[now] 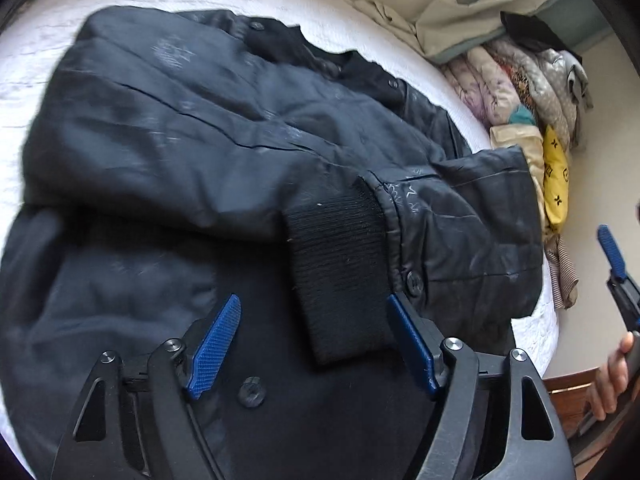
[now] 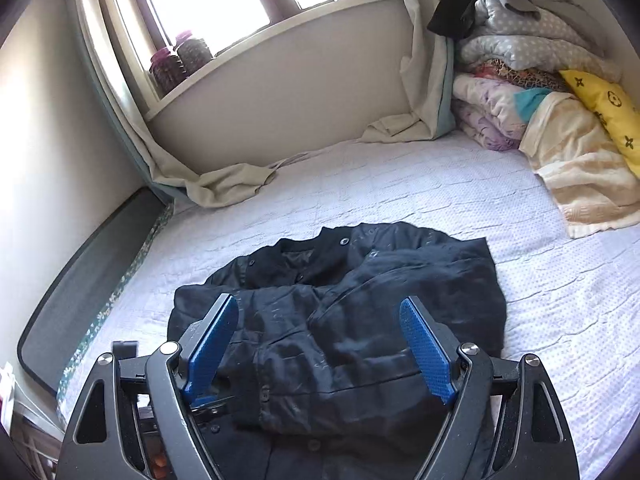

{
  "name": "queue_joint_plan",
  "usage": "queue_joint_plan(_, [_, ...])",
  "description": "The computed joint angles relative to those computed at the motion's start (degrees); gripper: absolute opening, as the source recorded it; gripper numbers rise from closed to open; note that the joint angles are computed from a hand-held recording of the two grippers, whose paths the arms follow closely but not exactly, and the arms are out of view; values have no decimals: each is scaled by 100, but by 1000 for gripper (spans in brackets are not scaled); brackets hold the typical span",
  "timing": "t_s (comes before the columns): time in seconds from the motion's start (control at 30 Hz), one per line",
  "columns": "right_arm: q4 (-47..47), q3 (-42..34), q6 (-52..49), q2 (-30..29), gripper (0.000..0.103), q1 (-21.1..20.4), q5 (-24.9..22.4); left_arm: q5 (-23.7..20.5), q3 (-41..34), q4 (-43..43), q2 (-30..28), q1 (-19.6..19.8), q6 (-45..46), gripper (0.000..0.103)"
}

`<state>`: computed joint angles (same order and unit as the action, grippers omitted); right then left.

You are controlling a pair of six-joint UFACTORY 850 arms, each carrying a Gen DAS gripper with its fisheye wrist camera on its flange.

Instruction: Fold large clothes

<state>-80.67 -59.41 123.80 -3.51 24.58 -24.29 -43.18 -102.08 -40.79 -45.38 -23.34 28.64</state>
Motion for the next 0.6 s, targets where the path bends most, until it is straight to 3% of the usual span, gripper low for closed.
queue_joint_plan(0.07, [84,108,-60,128,82,13,-42,29,-33,-96,-70,-24,45,69])
queue_joint_plan(0.1, [116,124,-64,143,82,-4,-19,26,-39,-228,-99,-26,124,56])
queue_joint_plan(0.13, [174,146,-94,171,82,-23,-7,-110,-94,-446,-162,-8,259,32])
queue_joint_plan(0.17, [224,156,-117,173,82,-41,-1,-250,-160,-556,-219,7,298,22])
queue_joint_plan(0.37, [552,178,-280,157,82,-108,-120,-91,114,-1100,180,118,882,10])
queue_joint_plan(0.5, [628,196,-173,180,82,-124,-343,704,493,-758,692,243,983,10])
queue_joint_plan(0.6, [1013,176,-354,150,82,-143,-593,1486,699,269,923,295,193,10])
